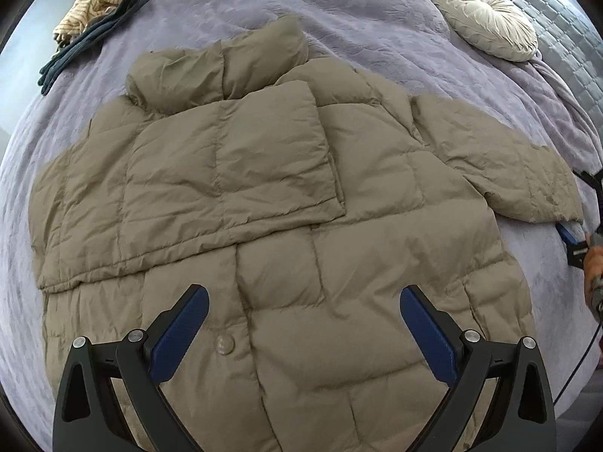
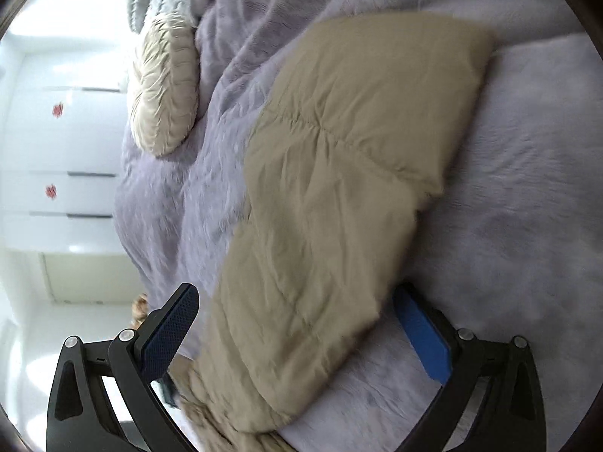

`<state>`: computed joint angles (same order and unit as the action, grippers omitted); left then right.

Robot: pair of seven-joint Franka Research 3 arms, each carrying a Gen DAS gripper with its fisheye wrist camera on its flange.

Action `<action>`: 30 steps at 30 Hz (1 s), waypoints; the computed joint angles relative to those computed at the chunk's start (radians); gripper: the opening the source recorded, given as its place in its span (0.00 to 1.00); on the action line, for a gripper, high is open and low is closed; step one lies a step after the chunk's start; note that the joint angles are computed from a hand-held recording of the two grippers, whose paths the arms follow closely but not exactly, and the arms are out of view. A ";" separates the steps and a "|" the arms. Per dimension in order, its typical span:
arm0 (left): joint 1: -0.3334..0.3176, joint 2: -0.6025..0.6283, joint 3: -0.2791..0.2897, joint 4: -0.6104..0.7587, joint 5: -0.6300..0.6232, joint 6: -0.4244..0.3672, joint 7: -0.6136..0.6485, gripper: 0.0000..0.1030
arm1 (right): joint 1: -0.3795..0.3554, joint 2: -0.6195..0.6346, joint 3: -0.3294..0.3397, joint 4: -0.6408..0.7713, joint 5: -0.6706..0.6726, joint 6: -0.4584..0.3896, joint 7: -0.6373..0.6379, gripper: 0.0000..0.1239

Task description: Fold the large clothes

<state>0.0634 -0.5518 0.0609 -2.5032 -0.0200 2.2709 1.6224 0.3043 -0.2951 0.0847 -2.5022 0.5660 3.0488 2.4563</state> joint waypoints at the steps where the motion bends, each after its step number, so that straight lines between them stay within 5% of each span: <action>1: -0.001 0.002 -0.002 0.001 0.000 0.003 0.000 0.99 | 0.046 0.020 -0.040 0.014 0.051 0.019 -0.037 0.83; 3: -0.005 0.009 -0.001 0.006 -0.003 0.005 0.005 0.99 | 0.086 0.036 -0.073 0.032 0.112 0.028 -0.081 0.78; 5: -0.006 0.012 0.000 0.009 -0.007 0.008 0.009 0.99 | 0.209 0.055 -0.176 0.065 0.296 0.035 -0.237 0.58; 7: -0.004 0.011 0.000 0.009 -0.005 0.013 0.011 0.99 | 0.308 0.073 -0.258 0.104 0.545 0.025 -0.421 0.27; 9: -0.001 0.006 0.000 0.008 0.000 0.020 0.013 0.99 | 0.355 0.080 -0.293 0.129 0.716 0.035 -0.549 0.11; 15: 0.020 0.008 0.011 0.009 0.020 0.018 0.019 0.99 | 0.229 0.074 -0.155 0.173 0.502 -0.009 -0.487 0.07; 20: 0.046 -0.005 0.042 0.006 0.006 0.006 0.037 0.99 | 0.103 0.119 -0.006 0.326 0.152 -0.114 -0.384 0.07; 25: 0.088 -0.029 0.066 0.004 0.009 0.036 0.035 0.99 | 0.119 0.251 0.067 0.574 -0.075 -0.207 -0.414 0.07; 30: 0.143 -0.013 0.102 0.022 0.012 0.065 0.039 0.99 | 0.229 0.487 0.113 0.933 -0.349 -0.395 -0.458 0.07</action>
<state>0.2060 -0.5649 0.1634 -2.4816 -0.0075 2.3362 1.6613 0.5334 0.1918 0.1980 -1.5695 0.2166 2.6535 1.9984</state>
